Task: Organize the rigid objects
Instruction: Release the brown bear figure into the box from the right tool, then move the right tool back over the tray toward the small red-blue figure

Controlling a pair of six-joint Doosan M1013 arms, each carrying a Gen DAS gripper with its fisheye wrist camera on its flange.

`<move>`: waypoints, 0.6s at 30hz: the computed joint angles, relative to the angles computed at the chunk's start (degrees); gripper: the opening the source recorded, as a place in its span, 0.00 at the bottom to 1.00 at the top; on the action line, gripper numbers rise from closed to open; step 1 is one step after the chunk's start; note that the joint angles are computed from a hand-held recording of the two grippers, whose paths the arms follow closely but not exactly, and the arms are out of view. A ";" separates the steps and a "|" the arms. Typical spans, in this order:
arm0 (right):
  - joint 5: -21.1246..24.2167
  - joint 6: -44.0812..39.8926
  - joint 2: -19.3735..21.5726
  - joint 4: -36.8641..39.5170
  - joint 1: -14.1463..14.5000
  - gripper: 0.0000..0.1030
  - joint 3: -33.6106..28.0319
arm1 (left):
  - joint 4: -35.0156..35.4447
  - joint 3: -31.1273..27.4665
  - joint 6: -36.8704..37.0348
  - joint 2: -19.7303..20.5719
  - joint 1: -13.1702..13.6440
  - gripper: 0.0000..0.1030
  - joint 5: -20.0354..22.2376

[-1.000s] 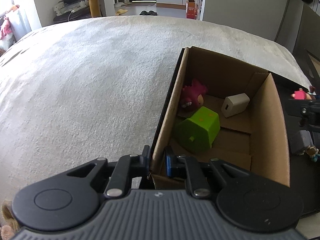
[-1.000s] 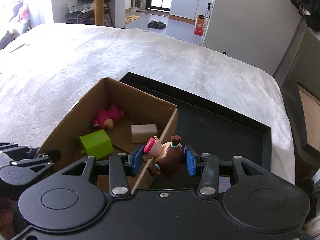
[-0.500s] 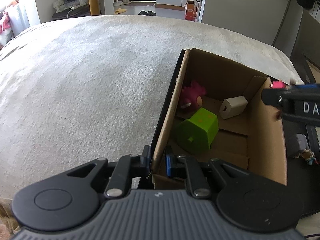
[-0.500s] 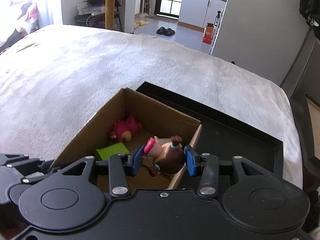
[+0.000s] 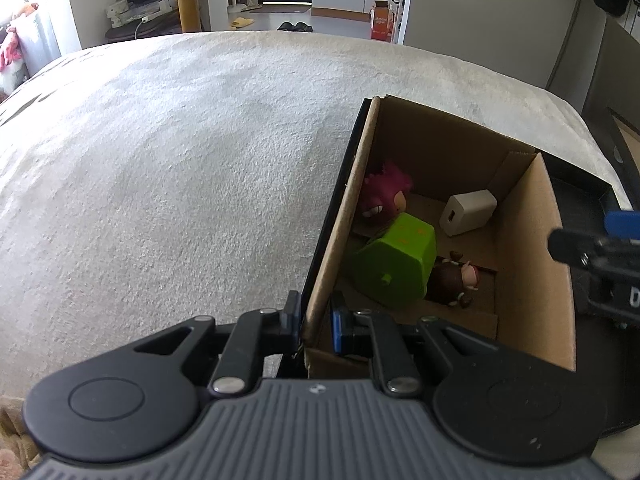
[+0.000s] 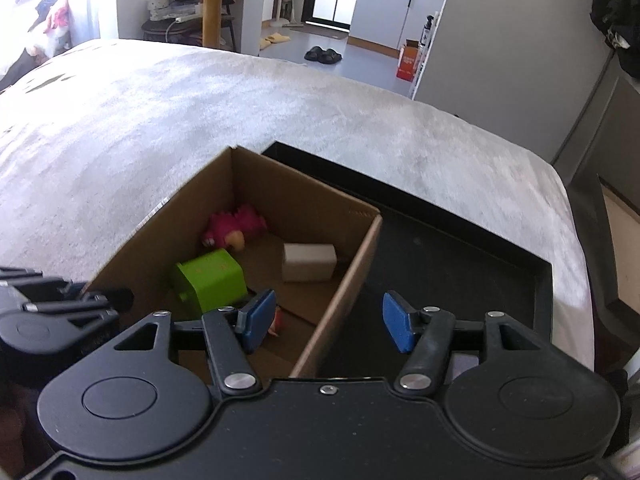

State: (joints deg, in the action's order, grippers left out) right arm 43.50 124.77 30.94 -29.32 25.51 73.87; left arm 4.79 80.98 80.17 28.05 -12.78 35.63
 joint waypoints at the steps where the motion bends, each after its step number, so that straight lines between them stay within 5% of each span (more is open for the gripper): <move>1: 0.18 0.24 -0.18 0.01 -0.08 0.60 0.34 | 0.33 -0.02 -0.16 0.01 -0.07 0.14 0.04; 18: -1.29 4.70 -3.34 -0.25 -1.70 0.69 6.39 | 9.16 -0.25 -4.28 0.18 -1.85 0.14 1.14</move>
State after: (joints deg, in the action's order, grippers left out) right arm 42.21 129.47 27.60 -29.57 23.81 80.26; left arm 13.94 80.74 75.89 28.23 -14.63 36.78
